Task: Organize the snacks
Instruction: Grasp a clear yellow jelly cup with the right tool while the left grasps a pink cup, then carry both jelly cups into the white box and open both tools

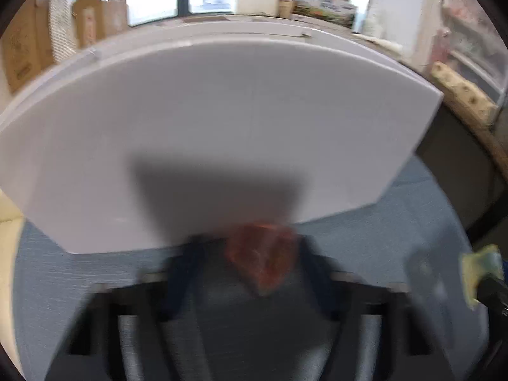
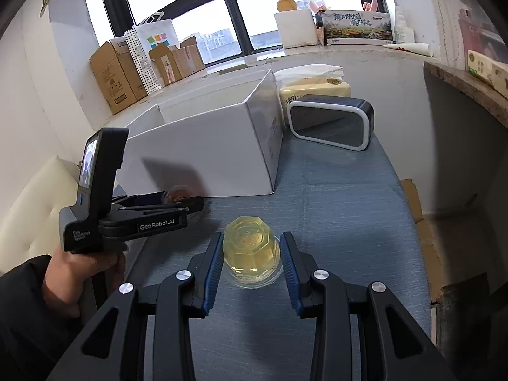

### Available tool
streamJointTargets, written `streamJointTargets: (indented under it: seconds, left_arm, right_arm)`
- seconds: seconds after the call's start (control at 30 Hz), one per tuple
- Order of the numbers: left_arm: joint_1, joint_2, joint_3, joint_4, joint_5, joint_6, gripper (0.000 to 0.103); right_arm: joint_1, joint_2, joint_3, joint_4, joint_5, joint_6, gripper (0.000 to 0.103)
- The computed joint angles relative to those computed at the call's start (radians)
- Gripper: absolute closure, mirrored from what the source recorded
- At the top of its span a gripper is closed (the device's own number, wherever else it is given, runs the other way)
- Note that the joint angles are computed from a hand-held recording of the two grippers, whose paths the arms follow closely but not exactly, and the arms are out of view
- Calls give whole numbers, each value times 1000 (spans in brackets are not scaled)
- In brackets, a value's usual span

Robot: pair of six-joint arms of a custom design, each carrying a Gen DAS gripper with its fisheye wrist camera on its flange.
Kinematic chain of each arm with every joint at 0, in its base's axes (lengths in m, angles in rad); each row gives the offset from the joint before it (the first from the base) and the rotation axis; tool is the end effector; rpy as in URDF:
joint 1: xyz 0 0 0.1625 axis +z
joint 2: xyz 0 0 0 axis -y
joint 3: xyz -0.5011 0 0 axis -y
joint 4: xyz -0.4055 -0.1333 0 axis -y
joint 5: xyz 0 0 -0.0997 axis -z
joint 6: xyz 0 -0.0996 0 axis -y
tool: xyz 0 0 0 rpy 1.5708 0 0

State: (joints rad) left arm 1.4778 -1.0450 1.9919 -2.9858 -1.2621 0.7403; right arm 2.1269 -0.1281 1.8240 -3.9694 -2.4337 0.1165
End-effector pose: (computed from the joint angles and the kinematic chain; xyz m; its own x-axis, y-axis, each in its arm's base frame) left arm 0.1053 -0.6327 0.2271 -0.6538 0.5639 -0.5045 0.7096 0.6884 -0.1502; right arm 0.3468 -0.4489 -0.1608 -0.8528 0.1486 0.5007 -0.3058 0.6351 -0.7093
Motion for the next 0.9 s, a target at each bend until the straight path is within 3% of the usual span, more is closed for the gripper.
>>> streamJointTargets:
  seconds: [0.13,0.3,0.57,0.9]
  left_arm:
    - [4,-19,8,3,-19,22,69]
    - [9,-77,42,22,-79,37,69]
    - [71,-254,80,68,-261,91,69]
    - [88,-284,-49,119,-297,54,69]
  right_arm:
    - [1,5,-13,14,-1,-9,64]
    - [3,7,-24,25,-1,-18,64]
    - [21,8,-71,37,9,-85,64]
    - [24,22,-269,148,111,-247,64]
